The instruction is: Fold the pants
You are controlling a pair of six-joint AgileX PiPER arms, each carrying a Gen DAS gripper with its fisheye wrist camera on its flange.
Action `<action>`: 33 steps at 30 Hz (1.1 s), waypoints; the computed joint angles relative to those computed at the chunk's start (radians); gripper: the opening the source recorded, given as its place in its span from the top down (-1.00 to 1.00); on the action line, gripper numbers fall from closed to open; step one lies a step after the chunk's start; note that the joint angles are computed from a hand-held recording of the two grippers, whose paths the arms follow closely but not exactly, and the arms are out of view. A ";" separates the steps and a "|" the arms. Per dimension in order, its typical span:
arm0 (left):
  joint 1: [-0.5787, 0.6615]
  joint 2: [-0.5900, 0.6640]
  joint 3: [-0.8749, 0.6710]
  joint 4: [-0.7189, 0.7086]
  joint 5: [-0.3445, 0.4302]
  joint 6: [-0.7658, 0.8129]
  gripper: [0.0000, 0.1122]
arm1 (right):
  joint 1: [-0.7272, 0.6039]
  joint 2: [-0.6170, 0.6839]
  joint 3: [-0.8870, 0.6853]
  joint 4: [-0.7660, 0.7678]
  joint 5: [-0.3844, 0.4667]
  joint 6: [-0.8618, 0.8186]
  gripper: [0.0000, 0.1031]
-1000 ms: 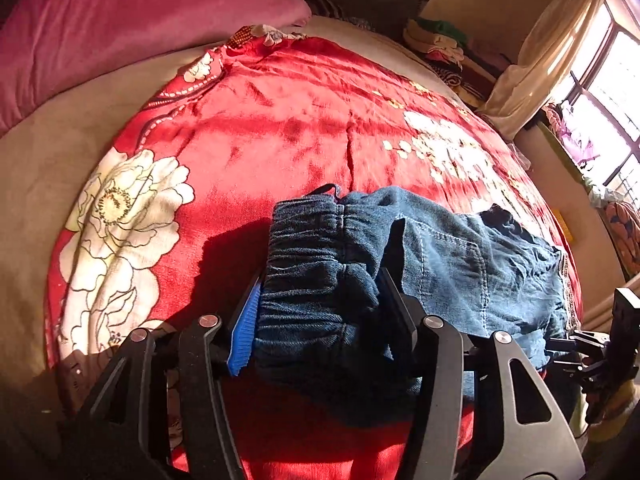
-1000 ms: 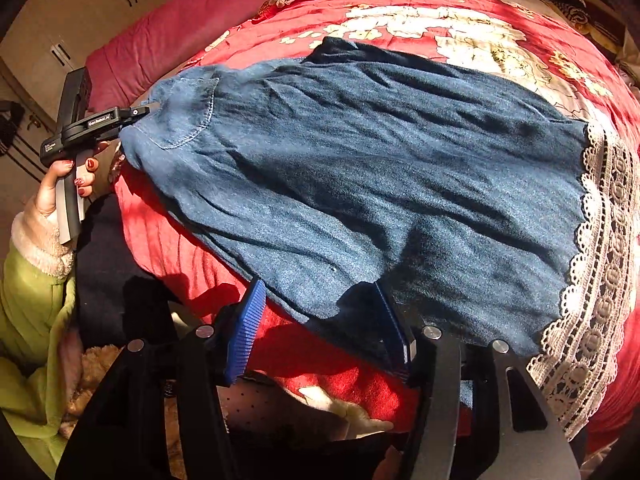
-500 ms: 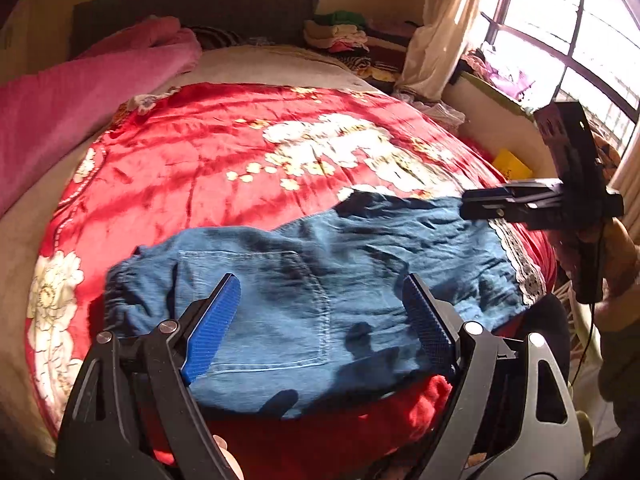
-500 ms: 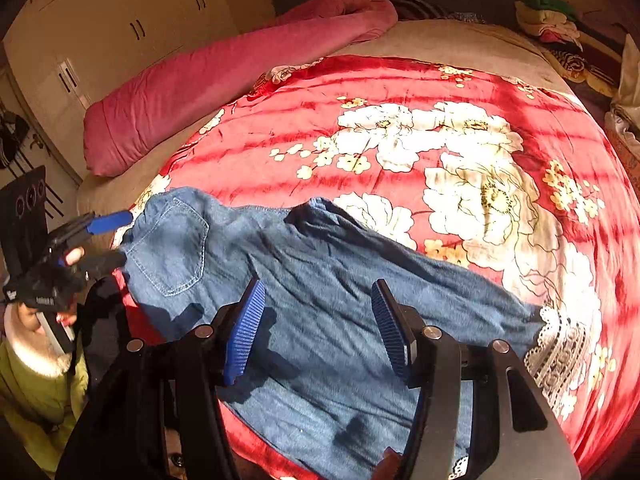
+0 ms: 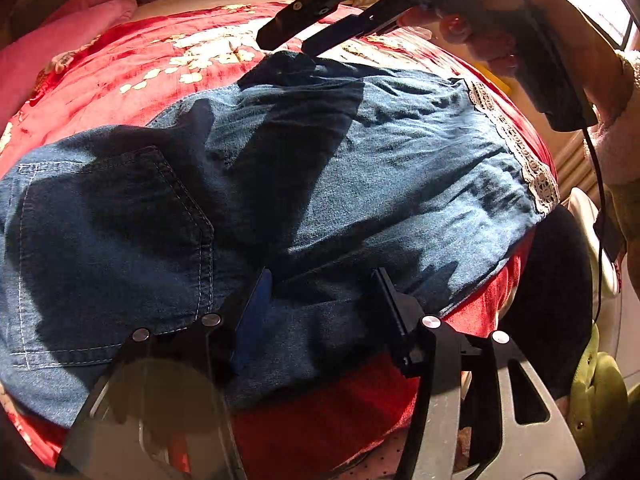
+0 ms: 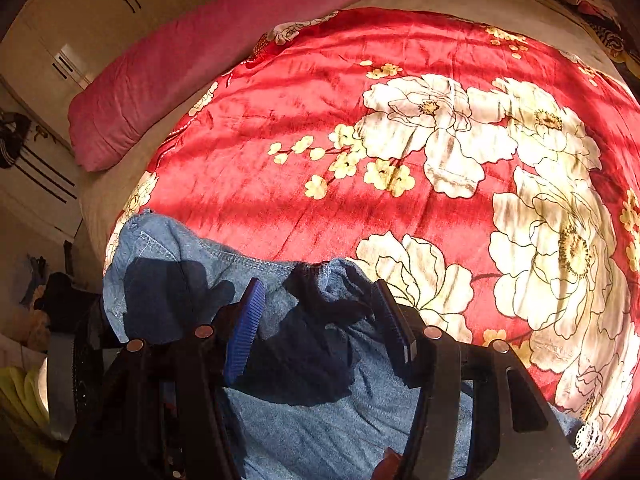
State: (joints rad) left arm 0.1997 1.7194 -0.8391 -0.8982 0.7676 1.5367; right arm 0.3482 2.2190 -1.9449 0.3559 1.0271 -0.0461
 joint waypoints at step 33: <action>-0.134 0.030 -0.366 0.072 0.113 -0.378 -0.21 | -0.480 -0.794 1.086 0.154 -0.494 -0.240 -0.05</action>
